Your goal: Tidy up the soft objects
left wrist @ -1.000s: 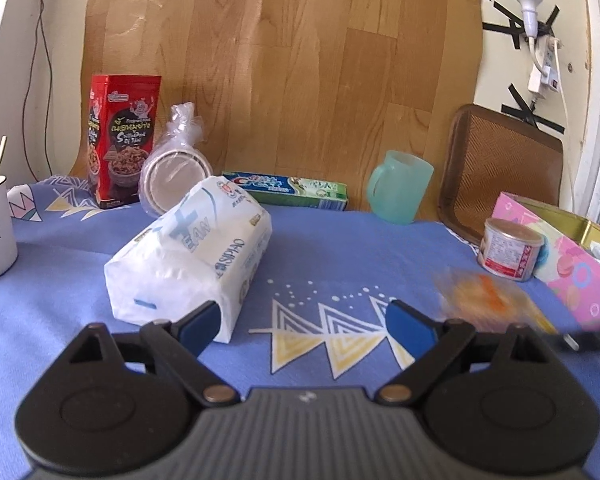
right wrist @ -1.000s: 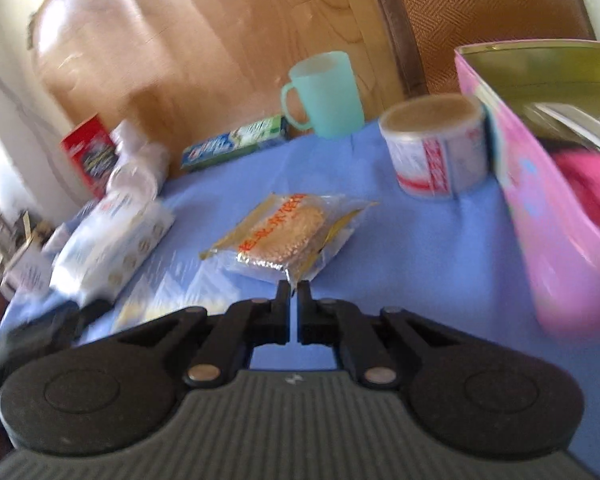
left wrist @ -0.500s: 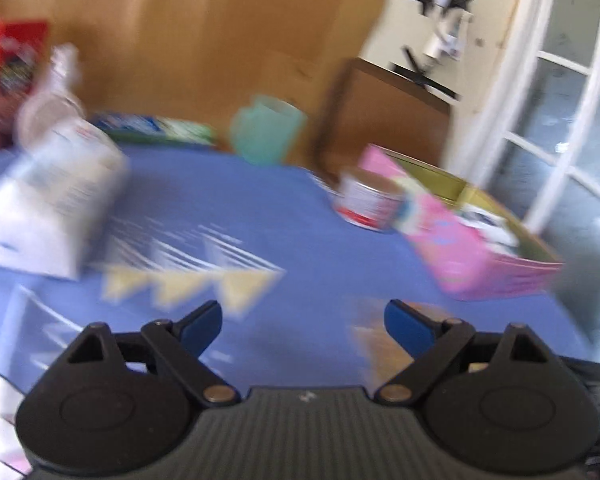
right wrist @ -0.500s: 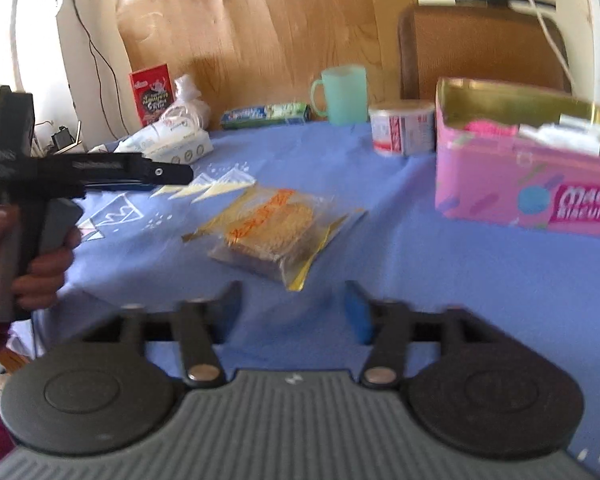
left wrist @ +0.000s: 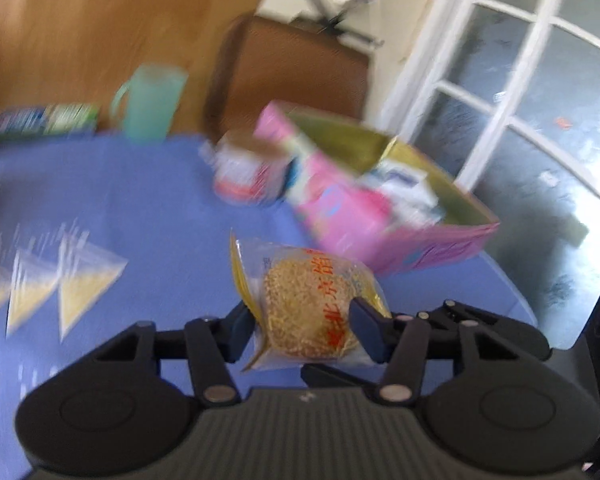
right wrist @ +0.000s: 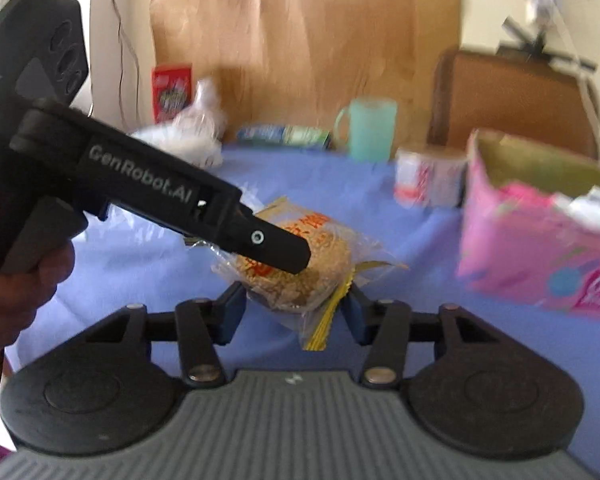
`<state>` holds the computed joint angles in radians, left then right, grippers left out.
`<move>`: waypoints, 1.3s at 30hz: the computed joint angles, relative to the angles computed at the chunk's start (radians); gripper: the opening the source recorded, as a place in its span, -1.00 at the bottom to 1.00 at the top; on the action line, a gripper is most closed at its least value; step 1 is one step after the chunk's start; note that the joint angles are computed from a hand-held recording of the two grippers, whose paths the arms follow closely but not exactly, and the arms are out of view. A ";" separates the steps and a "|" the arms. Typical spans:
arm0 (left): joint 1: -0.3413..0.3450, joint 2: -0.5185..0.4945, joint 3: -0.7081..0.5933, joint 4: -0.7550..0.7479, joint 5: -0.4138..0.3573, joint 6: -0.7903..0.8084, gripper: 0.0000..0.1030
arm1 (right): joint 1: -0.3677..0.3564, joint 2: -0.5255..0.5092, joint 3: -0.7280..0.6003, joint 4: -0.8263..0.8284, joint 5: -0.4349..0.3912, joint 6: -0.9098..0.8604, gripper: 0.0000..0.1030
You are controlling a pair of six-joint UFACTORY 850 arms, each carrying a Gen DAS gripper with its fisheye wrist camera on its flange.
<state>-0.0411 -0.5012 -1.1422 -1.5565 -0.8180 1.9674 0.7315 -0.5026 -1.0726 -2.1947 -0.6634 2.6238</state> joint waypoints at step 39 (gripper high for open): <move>-0.286 0.116 0.065 -0.621 0.388 0.528 0.88 | -0.028 0.158 0.192 0.343 -0.443 0.198 0.10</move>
<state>-0.3267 -0.3855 -1.0769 -2.1772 -0.4297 2.4958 0.7035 -0.3447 -0.8806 -1.8516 -1.1059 2.8221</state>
